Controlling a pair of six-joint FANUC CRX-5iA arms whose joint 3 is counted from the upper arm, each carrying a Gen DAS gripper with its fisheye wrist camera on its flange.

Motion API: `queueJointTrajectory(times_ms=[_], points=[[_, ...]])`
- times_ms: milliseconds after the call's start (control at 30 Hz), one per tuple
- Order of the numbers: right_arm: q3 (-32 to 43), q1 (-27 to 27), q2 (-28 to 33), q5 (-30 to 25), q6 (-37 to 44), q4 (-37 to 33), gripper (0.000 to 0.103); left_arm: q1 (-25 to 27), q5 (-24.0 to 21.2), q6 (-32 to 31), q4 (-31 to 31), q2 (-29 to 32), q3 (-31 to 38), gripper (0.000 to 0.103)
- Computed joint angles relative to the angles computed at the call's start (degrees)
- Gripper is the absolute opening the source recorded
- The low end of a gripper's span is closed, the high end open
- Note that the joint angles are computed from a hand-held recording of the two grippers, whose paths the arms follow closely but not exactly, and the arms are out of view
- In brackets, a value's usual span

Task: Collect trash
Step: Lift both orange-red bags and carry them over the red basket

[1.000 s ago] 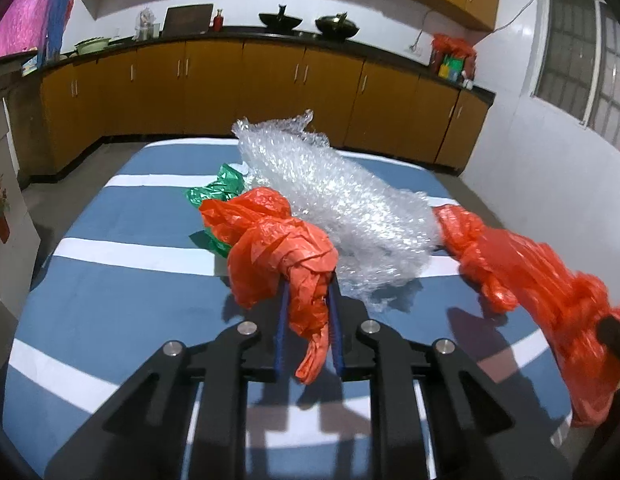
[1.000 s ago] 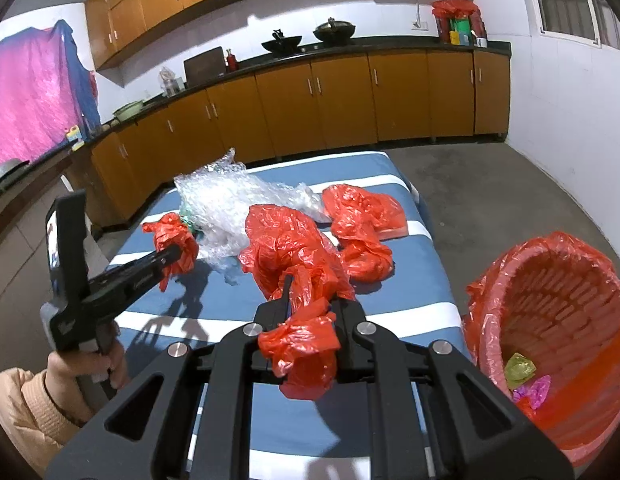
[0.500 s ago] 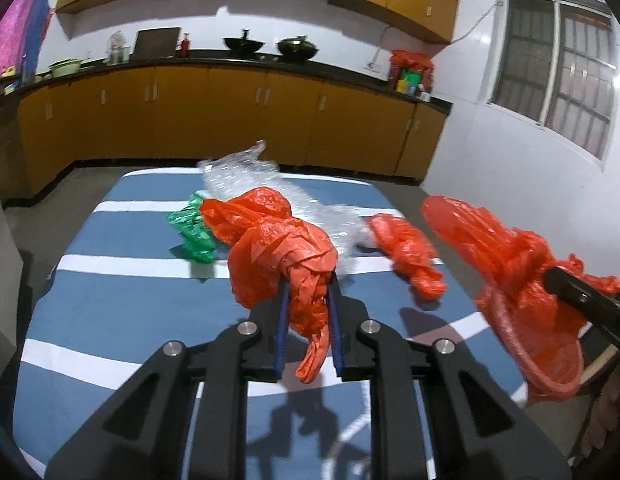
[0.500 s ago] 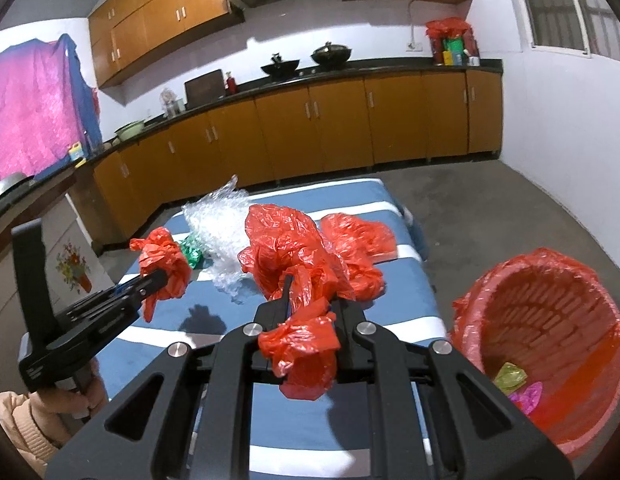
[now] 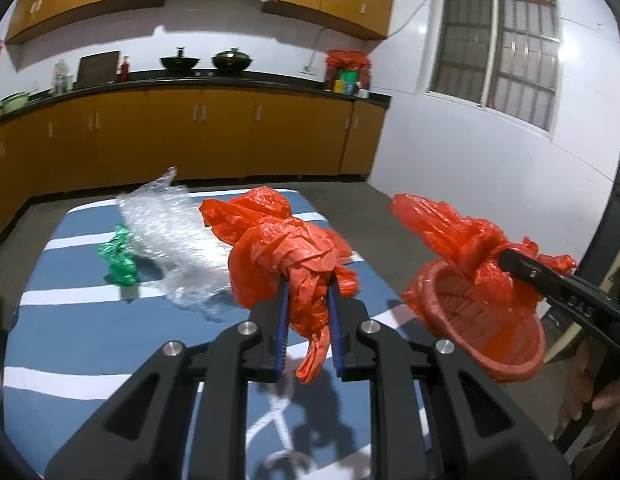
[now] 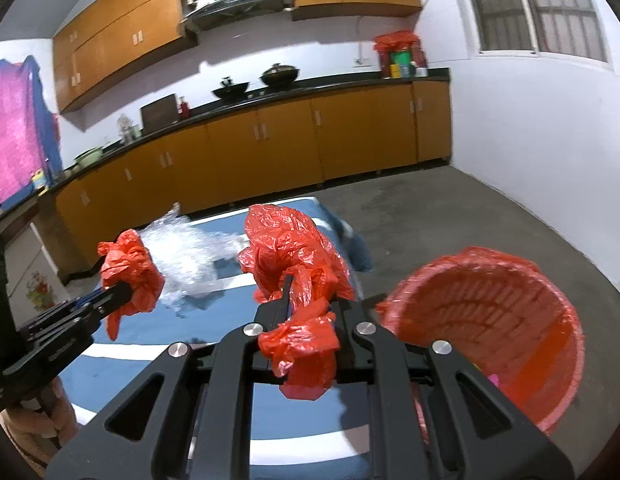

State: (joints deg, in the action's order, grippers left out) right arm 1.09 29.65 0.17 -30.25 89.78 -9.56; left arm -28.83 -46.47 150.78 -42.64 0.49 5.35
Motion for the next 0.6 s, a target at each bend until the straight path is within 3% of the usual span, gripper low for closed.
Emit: queueJointTrajectory(times_ms=[600], points=[[-6.7,-4.9,-1.5,6.1,-18.7,14.7,0.014,0.7,12.2,-15.0,13.5,8.0,5.5,0.018]])
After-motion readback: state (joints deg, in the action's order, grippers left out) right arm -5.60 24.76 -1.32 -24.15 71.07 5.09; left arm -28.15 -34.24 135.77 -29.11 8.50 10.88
